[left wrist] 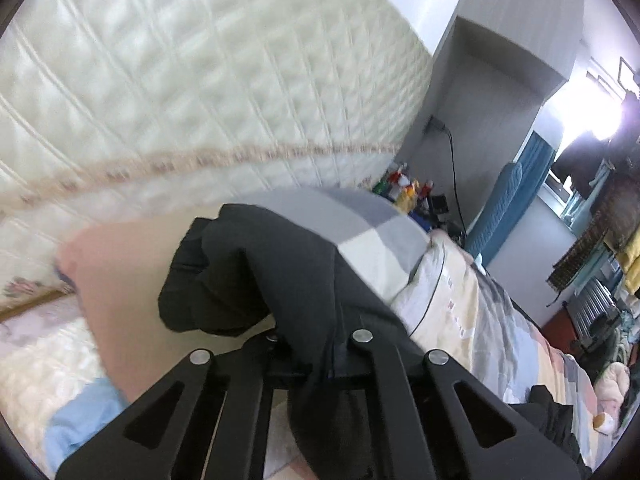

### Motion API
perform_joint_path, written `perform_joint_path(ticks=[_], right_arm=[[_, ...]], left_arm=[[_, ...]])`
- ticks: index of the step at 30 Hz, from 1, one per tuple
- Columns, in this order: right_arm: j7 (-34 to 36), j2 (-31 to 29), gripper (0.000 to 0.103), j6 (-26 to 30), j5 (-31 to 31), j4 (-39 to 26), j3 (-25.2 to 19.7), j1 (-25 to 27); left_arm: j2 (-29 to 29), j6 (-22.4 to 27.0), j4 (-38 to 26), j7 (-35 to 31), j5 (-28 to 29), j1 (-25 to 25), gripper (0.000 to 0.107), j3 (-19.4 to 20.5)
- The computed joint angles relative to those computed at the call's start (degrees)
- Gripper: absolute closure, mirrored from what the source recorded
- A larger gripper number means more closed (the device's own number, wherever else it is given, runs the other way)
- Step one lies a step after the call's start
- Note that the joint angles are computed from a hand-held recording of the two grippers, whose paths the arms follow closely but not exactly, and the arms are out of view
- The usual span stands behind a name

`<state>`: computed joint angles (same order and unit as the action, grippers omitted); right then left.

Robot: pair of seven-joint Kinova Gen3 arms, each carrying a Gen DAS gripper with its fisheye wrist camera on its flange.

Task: Fold large clothes
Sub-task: 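Lift the sleeve with the left tool and fold it over the jacket body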

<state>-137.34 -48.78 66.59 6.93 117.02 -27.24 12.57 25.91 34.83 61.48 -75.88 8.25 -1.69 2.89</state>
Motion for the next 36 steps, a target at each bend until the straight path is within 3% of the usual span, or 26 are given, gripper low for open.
perform_joint_path(ticks=[5, 16, 26, 36], right_arm=[[1.5, -1.7, 0.0, 2.0, 0.0, -0.6, 0.5, -0.9], [6.6, -7.4, 0.0, 2.5, -0.1, -0.5, 5.4, -1.7], [11.9, -10.8, 0.0, 2.0, -0.1, -0.1, 10.2, -1.0], [15.8, -14.6, 0.0, 2.4, -0.8, 0.2, 15.9, -0.7]], left_arm=[[-5.6, 2.2, 0.9, 2.4, -7.1, 5.0, 0.104, -3.0], [-12.9, 9.7, -2.5, 6.0, -25.0, 17.3, 0.104, -2.7], [-13.9, 16.4, -7.0, 10.5, -38.1, 30.8, 0.103, 1.0], [-10.1, 20.8, -11.6, 13.2, -47.0, 46.2, 0.103, 2.9]])
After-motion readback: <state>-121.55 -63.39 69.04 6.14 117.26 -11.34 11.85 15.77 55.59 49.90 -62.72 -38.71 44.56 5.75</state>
